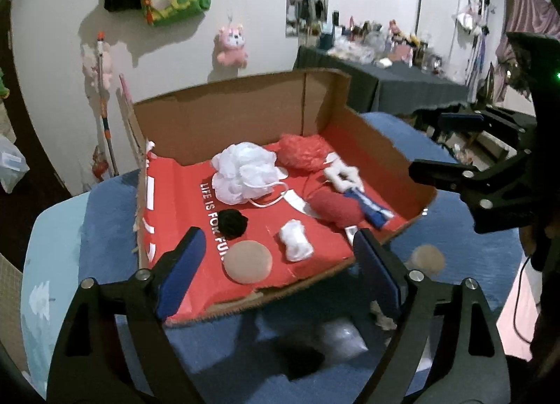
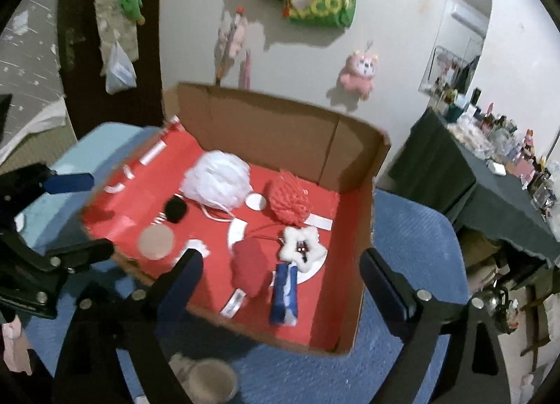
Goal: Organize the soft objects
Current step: 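Withdraw both tools from the box toward the jar and tissue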
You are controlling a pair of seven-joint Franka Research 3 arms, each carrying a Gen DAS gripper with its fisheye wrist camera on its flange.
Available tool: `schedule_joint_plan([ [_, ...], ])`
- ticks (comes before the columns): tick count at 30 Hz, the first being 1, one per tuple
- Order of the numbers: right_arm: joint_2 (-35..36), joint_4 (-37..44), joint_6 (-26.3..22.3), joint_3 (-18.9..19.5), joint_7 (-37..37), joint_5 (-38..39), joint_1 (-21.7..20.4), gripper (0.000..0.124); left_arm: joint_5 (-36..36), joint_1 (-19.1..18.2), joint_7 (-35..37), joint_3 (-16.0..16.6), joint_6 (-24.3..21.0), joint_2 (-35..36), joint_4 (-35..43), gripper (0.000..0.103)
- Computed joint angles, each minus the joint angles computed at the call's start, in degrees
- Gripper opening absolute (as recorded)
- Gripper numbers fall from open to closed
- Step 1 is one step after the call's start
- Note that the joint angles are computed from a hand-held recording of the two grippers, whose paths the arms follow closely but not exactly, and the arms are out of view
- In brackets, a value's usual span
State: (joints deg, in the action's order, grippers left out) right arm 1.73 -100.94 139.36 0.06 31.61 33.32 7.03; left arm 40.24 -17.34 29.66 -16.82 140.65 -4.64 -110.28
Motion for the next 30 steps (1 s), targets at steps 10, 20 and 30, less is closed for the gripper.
schedule_joint_plan([
  [10,-16.8,-16.9,1.1,-5.2,-15.7,17.4,1.4,0.103,12.8,-1.3,-16.5,-5.5,-1.7,-6.5,-5.7,0.094],
  [20,-26.2,-28.8,1.2,-9.6,-21.6,23.2,1.8,0.103,18.6,-3.4,-29.6,-9.0,-4.2,-8.2,-10.4,0.096],
  [30,-23.3,-33.7,3.5,-10.7,-22.4,25.2,1.3,0.103,17.7,-6.7,-34.3,-7.4,-3.4,-2.4,-12.0,0.096],
])
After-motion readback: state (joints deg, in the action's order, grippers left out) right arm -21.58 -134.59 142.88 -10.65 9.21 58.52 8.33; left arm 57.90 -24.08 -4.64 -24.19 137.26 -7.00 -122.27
